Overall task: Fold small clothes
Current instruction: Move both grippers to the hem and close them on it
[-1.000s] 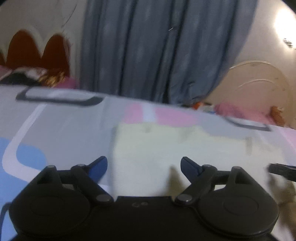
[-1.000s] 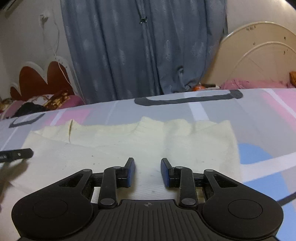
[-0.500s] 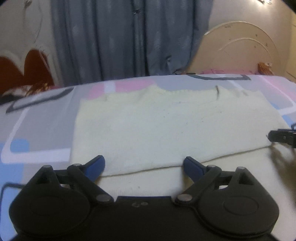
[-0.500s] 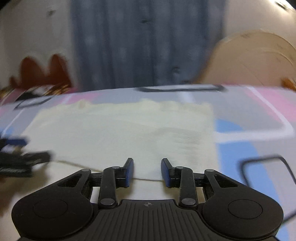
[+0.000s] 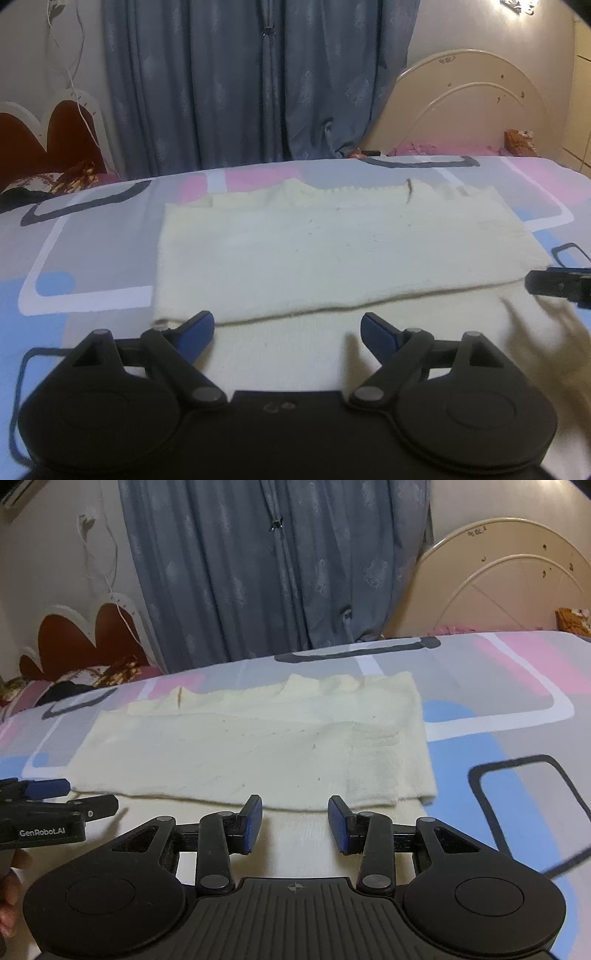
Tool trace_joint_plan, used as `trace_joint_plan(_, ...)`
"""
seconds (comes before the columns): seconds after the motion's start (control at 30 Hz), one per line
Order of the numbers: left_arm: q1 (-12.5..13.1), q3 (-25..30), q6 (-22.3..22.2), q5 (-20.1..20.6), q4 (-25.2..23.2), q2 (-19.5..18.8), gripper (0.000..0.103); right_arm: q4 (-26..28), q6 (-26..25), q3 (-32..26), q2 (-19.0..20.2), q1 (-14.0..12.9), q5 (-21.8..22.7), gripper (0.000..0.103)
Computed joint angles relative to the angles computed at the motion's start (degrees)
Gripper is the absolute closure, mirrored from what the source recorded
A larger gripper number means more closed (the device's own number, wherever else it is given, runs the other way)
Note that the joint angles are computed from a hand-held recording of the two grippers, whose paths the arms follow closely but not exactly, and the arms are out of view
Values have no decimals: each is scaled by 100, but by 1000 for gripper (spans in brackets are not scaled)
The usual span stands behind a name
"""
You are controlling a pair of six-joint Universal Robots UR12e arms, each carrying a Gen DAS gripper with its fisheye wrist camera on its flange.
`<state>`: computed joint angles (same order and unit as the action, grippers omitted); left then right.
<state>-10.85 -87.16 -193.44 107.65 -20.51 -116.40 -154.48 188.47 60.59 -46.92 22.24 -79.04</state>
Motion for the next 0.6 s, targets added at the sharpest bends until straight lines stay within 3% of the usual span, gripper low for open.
trace_joint_plan(0.23,26,-817,-60,33,103,617,18,-192,210,899,-671,-168,121,64)
trace_joint_plan(0.43,27,-1524,-292,-126,-192,1190,31,-119,375,1635,-1217,-374,278,64)
trace_joint_plan(0.5,36,-1769,-567,-373,-289,1416,32,-94,338,1888,-1392,-430,372,64)
trace_joint_plan(0.6,26,-2069,-1024,-773,-424,1697,30,40,473,2316,-1663,-588,866,64)
